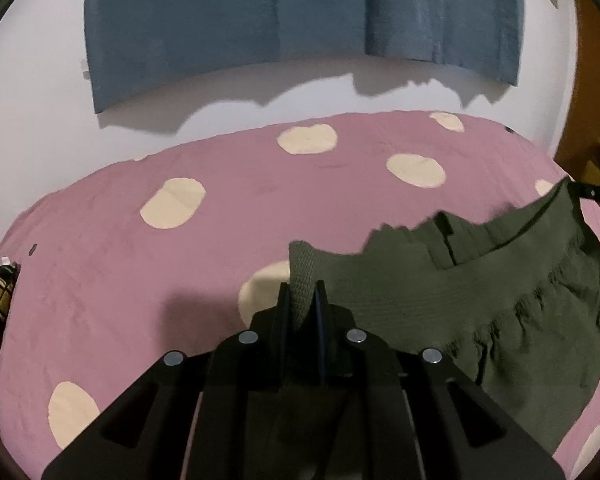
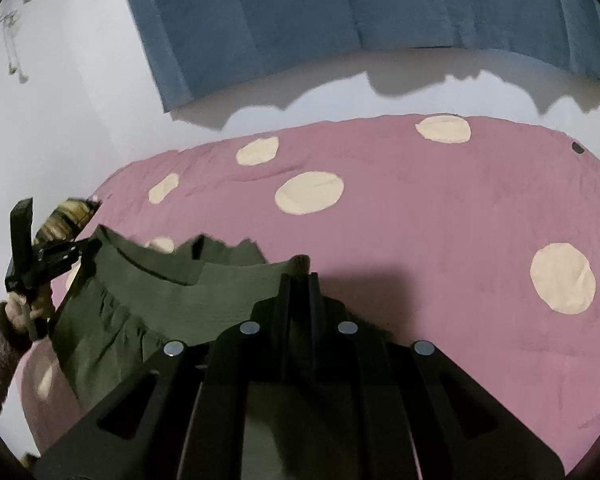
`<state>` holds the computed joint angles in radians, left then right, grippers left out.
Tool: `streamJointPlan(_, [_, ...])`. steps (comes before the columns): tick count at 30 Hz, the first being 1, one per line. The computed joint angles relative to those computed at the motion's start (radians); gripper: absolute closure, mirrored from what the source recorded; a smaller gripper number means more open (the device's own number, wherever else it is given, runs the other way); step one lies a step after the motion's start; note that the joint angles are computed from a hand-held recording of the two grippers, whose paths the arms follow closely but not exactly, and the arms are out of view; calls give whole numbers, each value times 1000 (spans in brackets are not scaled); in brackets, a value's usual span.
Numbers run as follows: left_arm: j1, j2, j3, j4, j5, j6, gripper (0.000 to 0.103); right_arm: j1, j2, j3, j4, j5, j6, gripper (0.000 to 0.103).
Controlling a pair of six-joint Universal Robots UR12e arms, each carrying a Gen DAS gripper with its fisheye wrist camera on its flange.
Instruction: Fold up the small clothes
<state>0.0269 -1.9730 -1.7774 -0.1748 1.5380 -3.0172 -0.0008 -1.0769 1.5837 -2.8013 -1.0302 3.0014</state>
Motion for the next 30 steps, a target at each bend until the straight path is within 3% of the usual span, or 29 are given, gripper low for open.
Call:
streamJointPlan(10, [-15,-89,74,-133,116,-55,92,27,105,-115,151,-92,63,96])
streamJointPlan(17, [-7,-94,72,-137,96,-76,92,25,137,-143,235,-86,107,96])
streamJointPlan(30, [1,-102,73,-144,64,-98,91,12,148,-147,259,-36,141,95])
